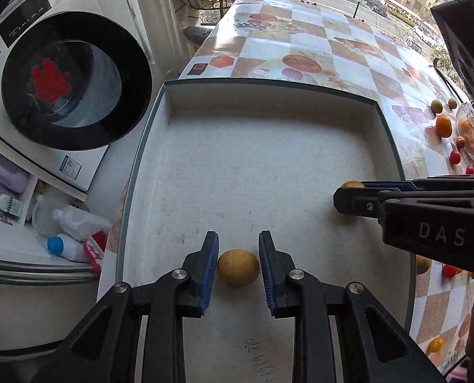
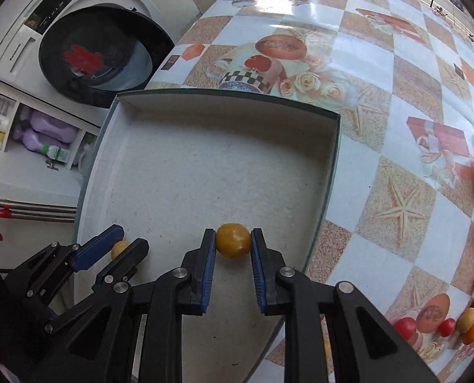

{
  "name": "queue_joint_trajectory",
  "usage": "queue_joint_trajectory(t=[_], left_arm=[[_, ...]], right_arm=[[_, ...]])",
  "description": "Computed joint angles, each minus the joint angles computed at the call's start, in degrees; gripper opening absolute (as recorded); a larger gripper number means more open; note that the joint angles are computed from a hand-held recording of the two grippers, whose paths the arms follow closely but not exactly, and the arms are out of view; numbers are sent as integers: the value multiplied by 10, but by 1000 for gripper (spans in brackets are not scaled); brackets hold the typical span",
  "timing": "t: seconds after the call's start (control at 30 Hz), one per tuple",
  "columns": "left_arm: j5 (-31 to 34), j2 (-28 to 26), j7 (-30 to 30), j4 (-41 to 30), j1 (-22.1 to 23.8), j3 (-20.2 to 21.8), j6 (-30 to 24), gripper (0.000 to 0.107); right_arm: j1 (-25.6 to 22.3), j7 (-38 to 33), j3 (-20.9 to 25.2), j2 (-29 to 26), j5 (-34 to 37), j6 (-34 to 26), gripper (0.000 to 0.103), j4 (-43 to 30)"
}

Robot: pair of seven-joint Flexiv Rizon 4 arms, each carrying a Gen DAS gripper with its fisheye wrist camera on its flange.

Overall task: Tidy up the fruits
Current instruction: 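Carry both fruits into the white tray and open both tools, then move both open tools back over the fruits on the table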

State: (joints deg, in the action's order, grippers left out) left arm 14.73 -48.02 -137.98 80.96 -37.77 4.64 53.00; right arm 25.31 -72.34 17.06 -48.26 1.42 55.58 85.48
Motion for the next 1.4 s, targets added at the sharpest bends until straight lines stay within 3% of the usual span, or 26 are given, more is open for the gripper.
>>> queue_joint_trajectory(t=[0.1, 0.17, 0.2, 0.23, 0.3, 0.33, 0.57, 0.97, 1.03, 1.4], left_arm=[[1, 0, 4, 0, -1, -1, -9, 29], [0, 0, 6, 3, 1, -3, -10, 49], [5, 2, -2, 4, -5, 3, -10, 73], [16, 4, -14, 4, -15, 14, -9, 79], [26, 8, -15, 7, -16, 13, -5, 79], [25, 8, -11, 6, -14, 10, -9, 79], [19, 16, -12, 16, -8, 1, -19, 79], [31, 10, 9, -29, -18, -9, -53, 80], [30, 4, 17, -45, -21, -12, -59, 80], [16, -55, 95, -180, -44, -28, -102, 79]], right_arm=[[7, 5, -6, -3, -6, 2, 25, 1], [9, 7, -8, -2, -11, -2, 25, 1], [9, 6, -7, -3, -12, -5, 26, -1], [6, 3, -4, -4, -11, -8, 28, -3], [-3, -4, 7, -7, 1, -12, 34, -10], [-5, -5, 9, -8, 6, -13, 45, -13], [-17, -3, 18, 8, 37, 36, 81, -1], [-27, 72, -10, 78, 39, 91, 88, 77], [-35, 88, -14, 97, 39, 101, 97, 105], [-67, 187, -56, 196, 15, 166, 97, 284]])
